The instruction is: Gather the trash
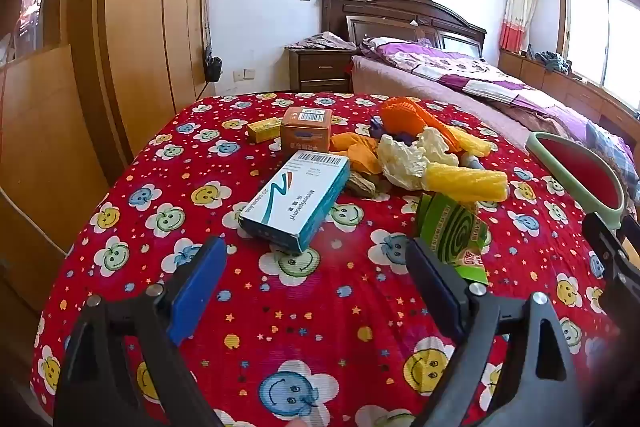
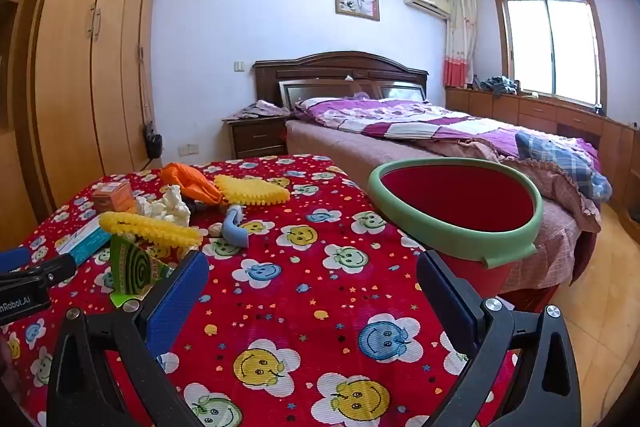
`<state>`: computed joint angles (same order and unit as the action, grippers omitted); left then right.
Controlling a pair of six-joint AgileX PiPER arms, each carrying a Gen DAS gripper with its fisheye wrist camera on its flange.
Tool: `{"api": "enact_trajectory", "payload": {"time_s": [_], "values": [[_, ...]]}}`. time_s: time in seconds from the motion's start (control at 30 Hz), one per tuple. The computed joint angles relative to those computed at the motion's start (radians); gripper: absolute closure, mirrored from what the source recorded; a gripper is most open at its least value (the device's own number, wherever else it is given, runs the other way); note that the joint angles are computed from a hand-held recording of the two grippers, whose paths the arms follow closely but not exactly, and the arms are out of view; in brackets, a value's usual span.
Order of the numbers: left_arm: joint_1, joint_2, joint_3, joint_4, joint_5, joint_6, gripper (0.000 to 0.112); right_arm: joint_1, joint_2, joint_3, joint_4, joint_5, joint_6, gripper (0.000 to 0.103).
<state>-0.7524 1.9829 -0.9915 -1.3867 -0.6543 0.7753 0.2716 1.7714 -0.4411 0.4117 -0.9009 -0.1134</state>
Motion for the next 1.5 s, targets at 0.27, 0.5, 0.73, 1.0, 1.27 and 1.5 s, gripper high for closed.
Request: {"api": "enact_trajectory", "payload": {"time_s": [0.27,0.5,0.73,1.0,1.27,1.5], "values": [[-0.008,-0.004,0.007,0.001,-0.009,0.005,0.021,0.001,0.002,-0.001,0.002,-0.002,-0.002,0.000],[-0.005,-0.001,-0.002,-0.011,-0.001,0.018,0.021,0.002,0.003,-0.002,0.003,-0.002,-0.003,0.000],[-0.008,0.002,0.004,-0.005,-0.003,0.002,0.021,0.002,0.003,-0.002,0.003,-0.004,-0.002,0.000],[-0.043,-0.002,0.015,-0.025,-0.023,-0.008,0.021,0.001,0.003,0.000,0.002,-0.005,-0.001,0.000],[-0.034,0.006,0.014,-0.013,-0.016,-0.015,0.021,0.002,0.003,0.001,0.002,-0.006,-0.001,0.000],[-0.009,0.013,0.001,-0.004,0.002,-0.006,0.021,0.002,0.004,0.000,0.003,-0.006,-0.002,0.000]]}}
